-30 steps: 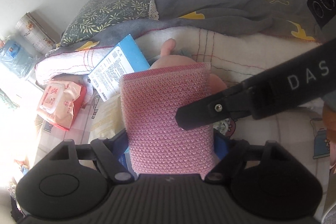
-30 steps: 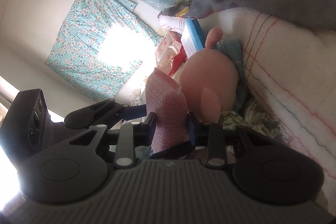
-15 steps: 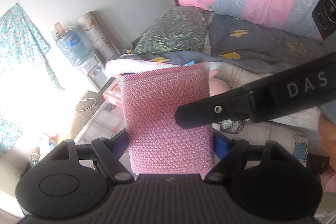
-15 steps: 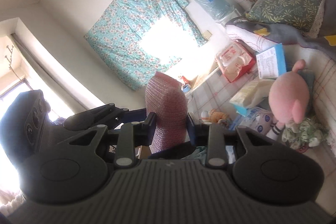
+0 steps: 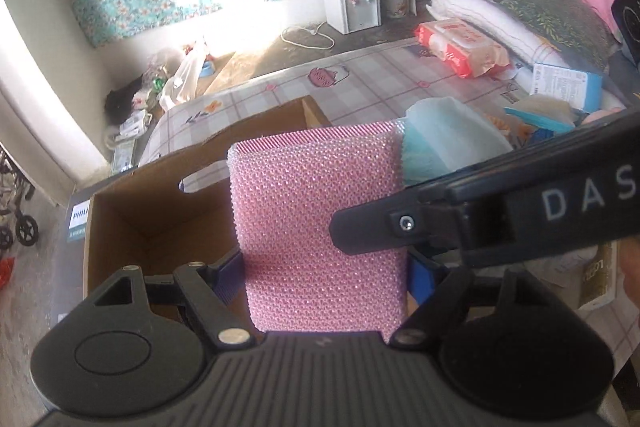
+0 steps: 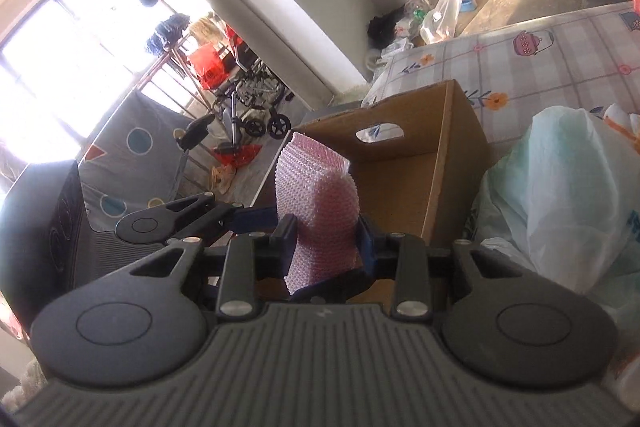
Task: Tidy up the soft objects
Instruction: 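Carry the pink pad with the left gripper into the cardboard box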
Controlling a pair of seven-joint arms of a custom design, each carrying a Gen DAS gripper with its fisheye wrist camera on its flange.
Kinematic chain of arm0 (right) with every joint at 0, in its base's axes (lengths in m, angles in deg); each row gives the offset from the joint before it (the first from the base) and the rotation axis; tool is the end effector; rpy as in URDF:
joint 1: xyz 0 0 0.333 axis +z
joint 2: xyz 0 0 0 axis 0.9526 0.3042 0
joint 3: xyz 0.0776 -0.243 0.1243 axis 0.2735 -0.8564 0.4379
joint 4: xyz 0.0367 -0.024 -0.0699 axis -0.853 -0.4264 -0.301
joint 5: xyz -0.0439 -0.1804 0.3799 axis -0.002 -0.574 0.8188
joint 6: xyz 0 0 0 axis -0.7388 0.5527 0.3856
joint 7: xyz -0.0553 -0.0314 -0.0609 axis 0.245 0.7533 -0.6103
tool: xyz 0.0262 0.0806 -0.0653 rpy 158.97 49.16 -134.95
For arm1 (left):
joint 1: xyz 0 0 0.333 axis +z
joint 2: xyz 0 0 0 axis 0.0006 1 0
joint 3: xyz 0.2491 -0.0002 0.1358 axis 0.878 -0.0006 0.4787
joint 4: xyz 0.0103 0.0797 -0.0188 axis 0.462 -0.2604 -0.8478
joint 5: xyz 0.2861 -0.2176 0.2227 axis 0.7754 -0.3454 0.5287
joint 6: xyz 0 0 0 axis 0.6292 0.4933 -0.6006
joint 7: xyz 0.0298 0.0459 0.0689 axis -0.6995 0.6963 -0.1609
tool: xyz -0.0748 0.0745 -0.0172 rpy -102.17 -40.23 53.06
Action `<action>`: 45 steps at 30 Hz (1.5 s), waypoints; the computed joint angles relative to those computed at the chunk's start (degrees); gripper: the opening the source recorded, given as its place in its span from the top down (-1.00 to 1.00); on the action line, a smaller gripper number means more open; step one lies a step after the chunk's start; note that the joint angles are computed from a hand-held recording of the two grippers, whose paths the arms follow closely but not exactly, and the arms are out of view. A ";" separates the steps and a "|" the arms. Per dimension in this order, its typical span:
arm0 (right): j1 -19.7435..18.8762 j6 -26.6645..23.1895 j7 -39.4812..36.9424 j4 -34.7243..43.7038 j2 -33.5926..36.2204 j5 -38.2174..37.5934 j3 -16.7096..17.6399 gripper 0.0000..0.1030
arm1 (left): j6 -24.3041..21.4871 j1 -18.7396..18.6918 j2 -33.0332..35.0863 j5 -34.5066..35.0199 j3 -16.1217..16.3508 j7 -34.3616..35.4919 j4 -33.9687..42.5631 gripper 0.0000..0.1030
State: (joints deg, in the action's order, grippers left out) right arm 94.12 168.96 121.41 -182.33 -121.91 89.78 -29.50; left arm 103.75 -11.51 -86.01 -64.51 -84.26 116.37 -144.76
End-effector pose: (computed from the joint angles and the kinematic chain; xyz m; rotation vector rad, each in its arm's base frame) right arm 0.3602 0.0572 0.6214 -1.2726 1.7073 -0.0981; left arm 0.4749 -0.1977 0.5986 -0.8889 2.5405 -0.7083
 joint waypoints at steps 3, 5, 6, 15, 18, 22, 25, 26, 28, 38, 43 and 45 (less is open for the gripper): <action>1.90 -2.49 -0.54 6.45 9.52 0.51 -0.39 0.38 | -1.00 1.38 5.24 0.73 0.24 -1.75 3.38 -0.57; 1.43 -4.09 -1.07 10.28 14.85 0.07 0.49 0.37 | -2.03 2.13 8.84 0.55 0.63 -2.42 5.80 -0.57; 0.98 -4.89 -1.45 12.18 17.24 -0.29 1.03 0.36 | -2.31 2.33 10.21 0.51 0.50 -3.11 6.91 -0.58; -5.78 -4.53 -2.88 18.17 26.17 -4.52 4.34 0.35 | -5.44 3.49 22.18 2.54 -0.53 -10.56 16.24 -0.59; -6.69 -2.78 -3.18 16.92 25.40 -3.93 3.87 0.34 | -6.31 3.84 23.18 1.38 -0.30 -10.92 16.73 -0.60; -6.80 -0.40 -4.25 14.63 23.68 -2.11 2.26 0.35 | -7.95 4.40 25.05 0.21 -0.08 -11.30 18.32 -0.60; -7.61 0.81 -4.29 12.94 22.19 -2.40 2.44 0.34 | -7.85 4.40 26.55 0.45 -0.32 -12.12 19.66 -0.59; -7.68 1.34 -4.51 12.12 21.51 -2.57 2.36 0.34 | -7.85 4.32 27.22 0.48 -0.44 -12.55 20.36 -0.59; -7.38 1.88 -4.91 11.35 20.81 -2.35 1.80 0.34 | -6.93 4.20 28.22 -0.21 -0.66 -13.21 21.34 -0.60; -6.45 4.25 -6.18 9.45 19.12 -0.56 -0.22 0.33 | -6.87 5.04 31.06 -3.71 -0.49 -16.07 24.57 -0.81; -6.04 6.70 -5.76 4.97 13.94 0.75 -0.86 0.33 | -10.73 5.83 34.41 -4.11 -0.25 -20.63 28.33 -0.26; -6.20 7.55 -5.18 1.94 10.34 0.66 -0.94 0.33 | -9.75 6.09 34.84 -5.40 -0.48 -20.94 28.41 -0.22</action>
State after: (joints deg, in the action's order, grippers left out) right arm 87.91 176.50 116.22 -180.40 -111.57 90.44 -30.44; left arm 94.00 -5.42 -51.18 -69.91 -84.74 95.43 -116.35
